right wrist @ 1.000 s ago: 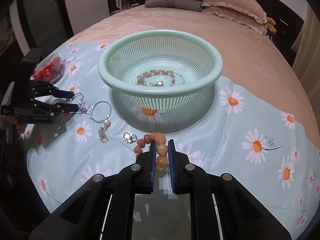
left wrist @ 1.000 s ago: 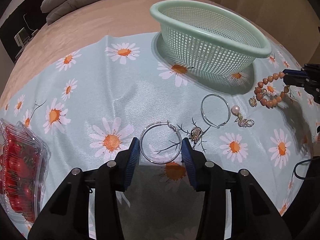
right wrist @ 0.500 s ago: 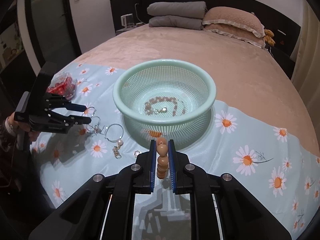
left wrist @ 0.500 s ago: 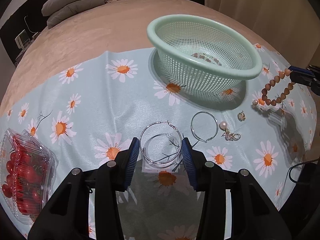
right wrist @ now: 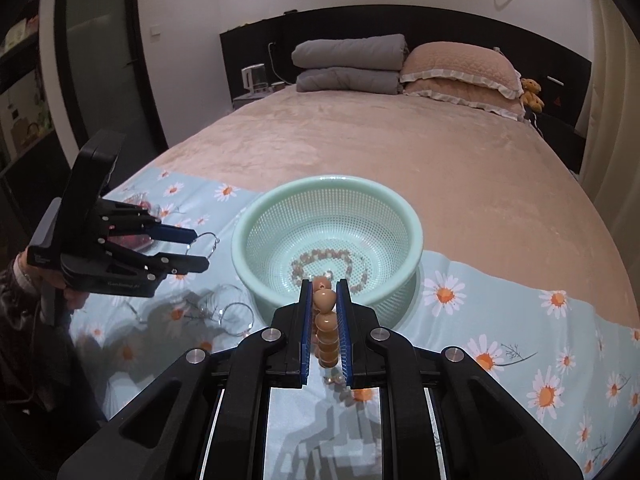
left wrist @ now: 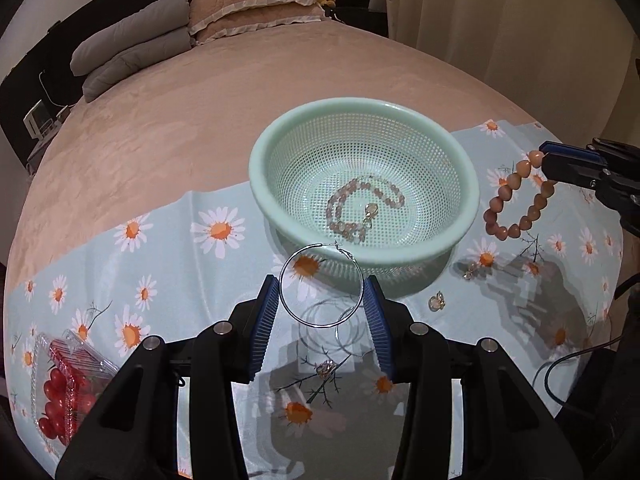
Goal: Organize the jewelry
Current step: 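Carry hoop and bracelet over the green basket and open both tools to drop them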
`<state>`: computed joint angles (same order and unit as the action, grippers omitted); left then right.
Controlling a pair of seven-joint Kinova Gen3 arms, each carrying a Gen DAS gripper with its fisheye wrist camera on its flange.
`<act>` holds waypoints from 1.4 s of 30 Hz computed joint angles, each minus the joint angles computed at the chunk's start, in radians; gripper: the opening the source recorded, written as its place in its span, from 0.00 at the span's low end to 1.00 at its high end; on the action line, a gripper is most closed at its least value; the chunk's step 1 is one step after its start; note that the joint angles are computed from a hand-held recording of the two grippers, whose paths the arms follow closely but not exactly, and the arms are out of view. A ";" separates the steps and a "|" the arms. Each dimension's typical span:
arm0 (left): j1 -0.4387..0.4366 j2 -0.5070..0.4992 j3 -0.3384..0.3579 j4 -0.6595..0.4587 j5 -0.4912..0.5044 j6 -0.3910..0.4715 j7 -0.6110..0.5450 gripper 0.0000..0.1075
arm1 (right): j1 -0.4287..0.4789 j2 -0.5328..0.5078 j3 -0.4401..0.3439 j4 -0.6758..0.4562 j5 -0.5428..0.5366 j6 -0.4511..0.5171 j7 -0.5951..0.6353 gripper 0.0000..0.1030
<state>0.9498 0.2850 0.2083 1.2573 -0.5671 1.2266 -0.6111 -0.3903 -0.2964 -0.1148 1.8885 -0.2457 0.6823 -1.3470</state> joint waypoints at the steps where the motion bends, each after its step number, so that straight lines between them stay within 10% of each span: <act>1: -0.004 0.002 0.000 -0.007 -0.001 -0.009 -0.006 0.42 | 0.015 0.000 -0.014 0.002 0.005 -0.026 -0.026 0.11; 20: -0.004 0.107 -0.063 -0.117 0.081 -0.074 -0.110 0.42 | -0.065 0.062 0.088 0.085 -0.175 -0.234 -0.003 0.11; 27: -0.007 0.108 -0.070 -0.100 0.080 -0.096 -0.110 0.42 | 0.010 0.081 -0.025 0.097 -0.049 -0.269 -0.139 0.11; 35: -0.024 0.104 -0.067 -0.072 0.096 -0.126 -0.119 0.42 | -0.145 0.035 0.128 0.154 -0.161 -0.374 -0.050 0.11; 42: -0.034 0.099 -0.065 -0.051 0.103 -0.145 -0.125 0.42 | -0.033 0.091 0.024 0.129 -0.063 -0.321 -0.150 0.11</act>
<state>0.9159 0.3837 0.1434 1.2063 -0.4646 1.0818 -0.7360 -0.4232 -0.2053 -0.0910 2.0178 -0.3085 0.3611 -1.4965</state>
